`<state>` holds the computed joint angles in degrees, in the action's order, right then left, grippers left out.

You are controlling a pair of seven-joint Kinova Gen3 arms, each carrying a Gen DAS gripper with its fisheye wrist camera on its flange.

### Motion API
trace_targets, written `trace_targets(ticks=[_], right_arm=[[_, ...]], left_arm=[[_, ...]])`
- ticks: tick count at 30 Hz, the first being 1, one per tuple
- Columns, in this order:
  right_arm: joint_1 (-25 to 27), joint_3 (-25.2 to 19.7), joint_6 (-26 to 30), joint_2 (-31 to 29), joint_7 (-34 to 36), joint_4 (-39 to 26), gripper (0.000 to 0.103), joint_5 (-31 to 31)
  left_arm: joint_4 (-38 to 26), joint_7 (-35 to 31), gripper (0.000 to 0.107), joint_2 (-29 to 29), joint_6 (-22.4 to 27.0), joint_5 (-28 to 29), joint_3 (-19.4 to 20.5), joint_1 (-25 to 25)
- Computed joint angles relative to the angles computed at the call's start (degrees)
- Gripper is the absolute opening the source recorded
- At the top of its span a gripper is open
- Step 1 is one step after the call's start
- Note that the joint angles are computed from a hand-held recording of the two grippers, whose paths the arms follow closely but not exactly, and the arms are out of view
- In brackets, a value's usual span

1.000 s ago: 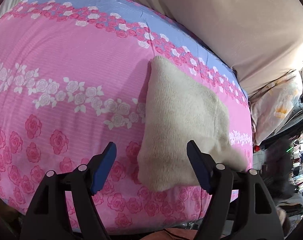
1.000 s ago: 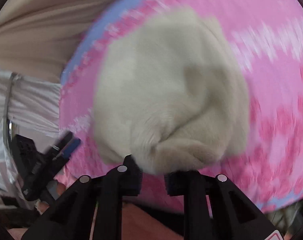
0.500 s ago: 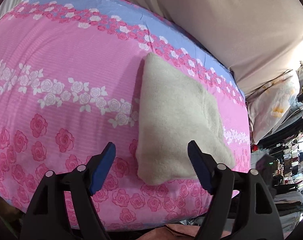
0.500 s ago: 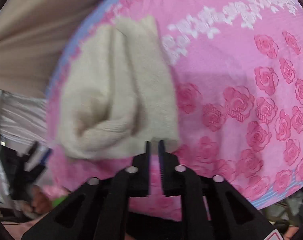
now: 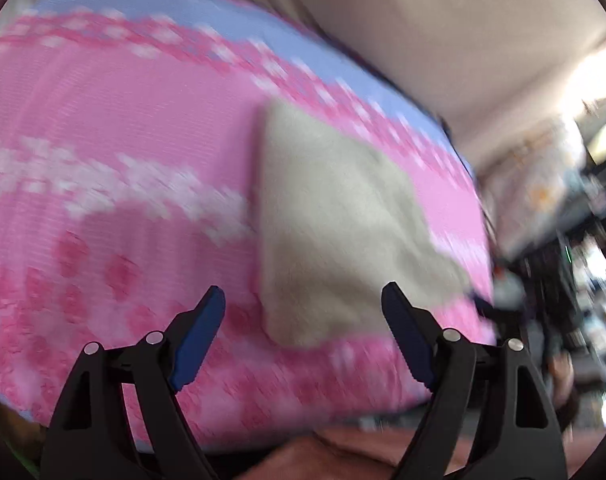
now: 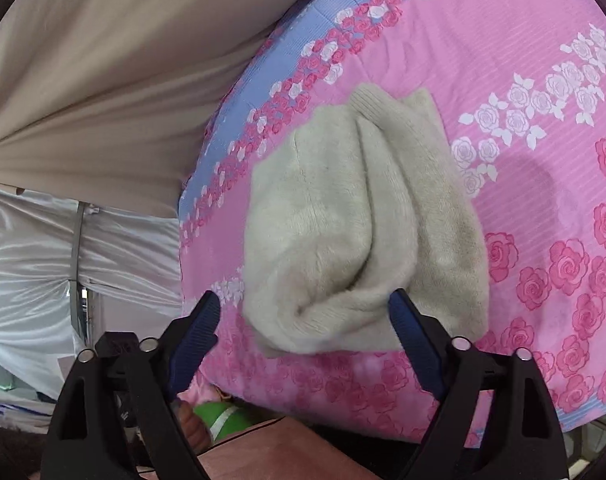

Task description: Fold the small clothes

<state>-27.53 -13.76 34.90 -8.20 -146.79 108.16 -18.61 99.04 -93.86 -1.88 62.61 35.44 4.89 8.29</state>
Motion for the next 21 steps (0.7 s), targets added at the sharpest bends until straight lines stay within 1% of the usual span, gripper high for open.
trace_targets(ticks=[1,2,3,5,7,8,9,10,11,12,13,14,15,16,17,18,19,20,21], right_arm=[[-0.6,0.4,2.3,1.8,0.0,-2.0,0.086,0.8],[-0.2,0.1,4.7,4.2,0.4,-4.0,0.086,1.1],[-0.5,0.3,6.5,6.2,1.3,-5.3,0.086,0.4],[-0.9,0.3,7.4,8.2,1.9,-6.5,0.086,-0.4],[-0.2,-1.7,7.1,10.2,1.7,-7.8,0.085,1.5],[0.2,-2.8,8.3,12.1,1.4,-9.8,0.073,3.3],[0.8,-3.9,9.2,13.5,2.0,-11.6,0.047,4.1],[0.3,-4.1,10.5,15.0,1.8,-14.2,0.035,5.7],[-1.3,-3.7,11.3,16.2,2.0,-16.9,0.031,8.1],[-1.8,-4.2,12.2,17.1,1.7,-19.5,0.028,10.2],[-1.3,-5.7,12.5,17.9,1.9,-21.9,0.028,11.4],[0.4,-8.2,11.9,18.4,2.2,-24.2,0.027,12.1],[2.4,-10.8,10.9,18.6,2.7,-25.5,0.026,12.3],[3.4,-12.7,10.1,18.5,2.8,-27.0,0.025,12.8],[3.4,-13.6,10.0,18.2,2.1,-28.2,0.024,14.2],[2.4,-13.7,10.5,17.5,0.4,-29.4,0.023,16.5],[0.4,-12.7,11.5,16.5,-1.2,-29.9,0.023,18.8],[-2.3,-10.7,13.5,14.8,-1.9,-29.2,0.022,21.2],[-4.9,-8.6,15.5,13.4,-3.2,-27.9,0.022,23.5]], left_arm=[[-0.7,-1.1,0.078,0.9,1.4,-0.2,0.8,-0.2],[-1.3,-1.3,0.078,1.6,2.0,-1.1,0.9,0.6],[-2.7,-0.6,0.078,2.8,3.3,-2.9,1.5,1.5],[-4.4,0.9,0.078,4.5,4.8,-6.7,2.9,2.8],[-4.9,-0.2,0.079,5.6,5.8,-8.4,3.7,3.9],[-5.2,-0.2,0.079,6.2,6.2,-9.5,4.2,4.7],[-5.5,0.3,0.079,7.1,6.5,-11.0,4.8,5.7],[-5.5,0.5,0.079,7.9,6.3,-11.6,5.1,6.4],[-5.1,0.8,0.079,7.8,5.2,-11.7,5.3,6.7],[-4.4,0.9,0.078,7.5,3.1,-11.2,5.2,7.0],[-3.6,1.3,0.077,7.3,0.8,-10.9,6.1,6.4],[-3.1,2.5,0.073,7.2,-1.1,-11.5,6.2,6.8],[-3.0,4.6,0.068,7.4,-3.1,-13.1,5.4,8.2],[-3.2,7.0,0.059,7.7,-4.3,-15.4,5.3,9.3],[-3.3,9.0,0.038,8.1,-5.2,-17.7,4.2,11.1],[-3.3,10.5,0.032,8.3,-5.4,-19.3,3.5,11.8],[-2.8,12.3,0.031,7.9,-5.9,-20.0,3.8,11.5],[-1.8,13.3,0.030,6.8,-6.6,-19.8,4.7,10.1],[-1.4,14.4,0.030,6.6,-6.4,-20.6,5.2,9.8]])
